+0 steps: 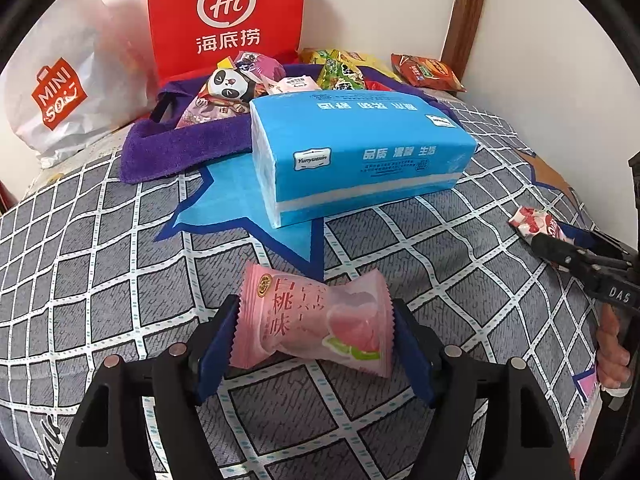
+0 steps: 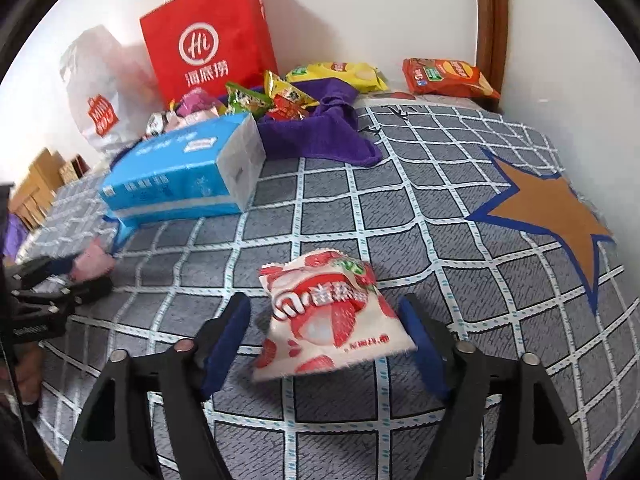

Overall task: Organize snacks
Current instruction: 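Carry the strawberry bag and peach packet over the purple towel with both tools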

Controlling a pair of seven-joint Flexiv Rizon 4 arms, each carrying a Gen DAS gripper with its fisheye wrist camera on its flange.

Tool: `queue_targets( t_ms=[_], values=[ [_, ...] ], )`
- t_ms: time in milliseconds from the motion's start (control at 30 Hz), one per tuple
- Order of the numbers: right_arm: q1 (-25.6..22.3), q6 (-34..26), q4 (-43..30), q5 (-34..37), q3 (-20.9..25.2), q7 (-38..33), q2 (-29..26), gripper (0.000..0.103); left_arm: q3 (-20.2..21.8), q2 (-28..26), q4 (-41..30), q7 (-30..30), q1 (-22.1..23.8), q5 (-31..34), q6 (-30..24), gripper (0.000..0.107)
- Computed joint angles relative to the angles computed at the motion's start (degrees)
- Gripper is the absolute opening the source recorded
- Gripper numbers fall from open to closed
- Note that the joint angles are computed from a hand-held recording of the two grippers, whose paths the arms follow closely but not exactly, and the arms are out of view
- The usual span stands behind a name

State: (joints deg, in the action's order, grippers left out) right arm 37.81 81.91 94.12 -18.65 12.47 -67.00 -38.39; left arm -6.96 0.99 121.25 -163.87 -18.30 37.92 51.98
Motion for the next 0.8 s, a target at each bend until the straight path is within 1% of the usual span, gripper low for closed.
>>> queue_targets(
  t_ms=[33,100,200,267,300,333,400,433,500,533,600,633,700,800],
  values=[
    [-0.74,0.06,-0.21,0.54,0.93,-0.35,-0.18,0.078,-0.04,-0.01,-0.04,0.05,-0.01,-0.04,-0.11,0.071],
    [-0.65,0.52,-0.2,1.06,0.72,0.14,-0.2,0.078,-0.07,-0.02,-0.09,0.08,-0.03,-0.04,-0.26,0.071],
    [0.84,0.38,-0.04,0.33,-1.25,1.41,0.0,0.078,-0.07,-0.07,-0.08,-0.01,-0.03,0.01,-0.17,0.071],
    [2.69,0.48,0.42,-1.05,-3.72,2.86,0.3,0.078,-0.07,-0.1,-0.09,-0.04,-0.05,0.04,-0.18,0.071],
    [4.31,0.89,0.89,-2.22,-5.89,4.16,0.55,0.078,-0.07,-0.12,-0.09,-0.12,-0.06,0.12,-0.16,0.071],
    [4.94,0.76,1.03,-3.15,-6.68,4.66,0.58,0.078,-0.07,-0.13,-0.12,-0.07,-0.07,0.13,-0.22,0.071],
    [4.54,-1.57,0.16,-4.46,-5.82,3.91,0.17,0.078,-0.04,-0.08,-0.16,0.13,-0.09,0.02,-0.37,0.071],
    [4.98,-1.9,0.12,-5.23,-6.36,4.2,0.18,0.078,-0.01,0.0,-0.15,0.25,-0.08,-0.09,-0.38,0.07],
    [5.85,-1.78,0.54,-6.59,-7.64,5.3,0.41,0.073,-0.03,0.02,-0.17,0.27,-0.05,-0.12,-0.35,0.07],
    [6.49,-1.73,0.85,-7.4,-8.62,6.15,0.57,0.067,-0.05,-0.02,-0.16,0.15,-0.05,-0.08,-0.24,0.07],
    [7.0,-0.62,1.57,-8.59,-9.7,7.53,0.86,0.066,0.02,0.08,0.01,0.06,-0.01,-0.07,0.24,0.07],
    [7.07,-0.06,1.89,-8.97,-9.99,8.12,0.98,0.065,0.01,0.13,0.07,-0.15,0.01,0.03,0.35,0.069],
    [8.34,0.88,2.73,-10.18,-12.17,10.47,1.39,0.065,-0.02,0.36,0.19,-0.88,0.04,0.32,0.34,0.066],
    [7.81,2.27,3.19,-11.12,-11.94,11.27,1.49,0.065,-0.11,1.05,0.63,-2.75,0.2,0.96,0.15,0.056]
  ],
)
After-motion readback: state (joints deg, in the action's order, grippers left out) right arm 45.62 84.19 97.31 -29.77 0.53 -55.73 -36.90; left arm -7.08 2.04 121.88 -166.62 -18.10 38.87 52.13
